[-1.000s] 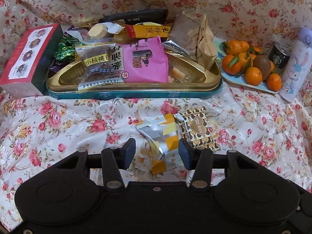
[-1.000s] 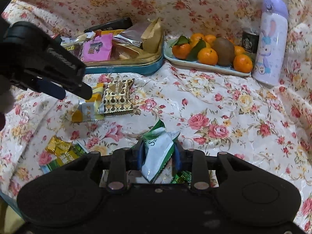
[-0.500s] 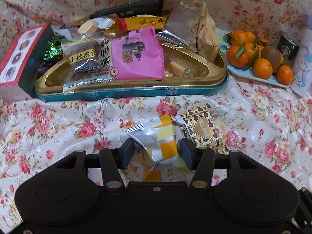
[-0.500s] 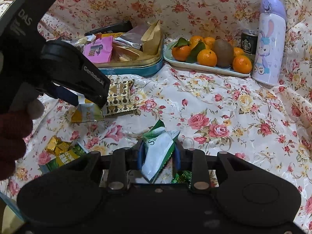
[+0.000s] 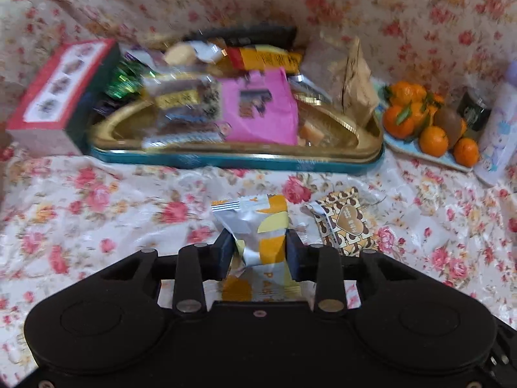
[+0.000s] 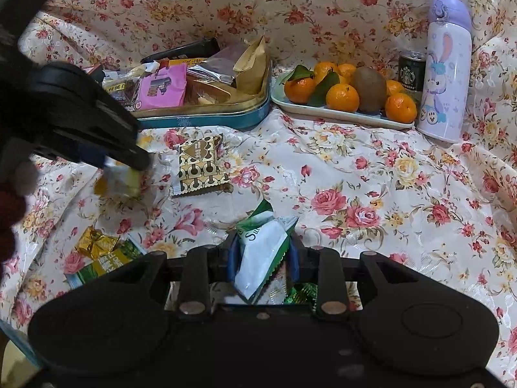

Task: Organize snacks
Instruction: 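Carry both held packets over the gold tray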

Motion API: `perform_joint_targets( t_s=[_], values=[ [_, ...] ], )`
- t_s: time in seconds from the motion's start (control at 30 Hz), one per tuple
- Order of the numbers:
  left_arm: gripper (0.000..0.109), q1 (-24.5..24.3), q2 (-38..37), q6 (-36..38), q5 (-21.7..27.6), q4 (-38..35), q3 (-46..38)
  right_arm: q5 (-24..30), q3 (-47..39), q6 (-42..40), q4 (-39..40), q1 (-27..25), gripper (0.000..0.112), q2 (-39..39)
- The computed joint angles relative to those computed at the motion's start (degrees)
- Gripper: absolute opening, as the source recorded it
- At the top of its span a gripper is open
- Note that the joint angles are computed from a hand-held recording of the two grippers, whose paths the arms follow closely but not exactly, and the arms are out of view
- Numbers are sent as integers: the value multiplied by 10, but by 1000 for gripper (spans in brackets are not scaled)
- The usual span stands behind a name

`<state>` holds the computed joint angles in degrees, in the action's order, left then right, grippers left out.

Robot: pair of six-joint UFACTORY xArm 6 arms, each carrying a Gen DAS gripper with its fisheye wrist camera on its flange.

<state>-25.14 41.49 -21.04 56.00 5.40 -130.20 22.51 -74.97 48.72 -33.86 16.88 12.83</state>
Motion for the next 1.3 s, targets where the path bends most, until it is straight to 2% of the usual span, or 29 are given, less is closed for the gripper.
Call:
perform_joint_targets(
  t_s=[0.17,0.27,0.47,0.6,0.9,1.1,1.3],
  values=[
    [43,-7,-145,-13,-70,49,187,0,1,1,0,0,32,-1],
    [43,-18,-204,-16,-86,83,258,1,1,1,-2,1,32,-1],
    [43,-25,-323,-21,-126,54,415,7,-4,-4,-3,2,31,1],
    [43,-32,-386,-56,-133,88,492,14,-10,-16,5,3,31,4],
    [43,-42,-486,-88,-126,92,591,67,-56,-72,93,6,28,20],
    [43,-49,-532,-98,-136,96,627,26,3,23,20,12,28,-59],
    [43,-64,-583,-96,-145,91,666,-2,111,150,-91,35,28,-205]
  ],
)
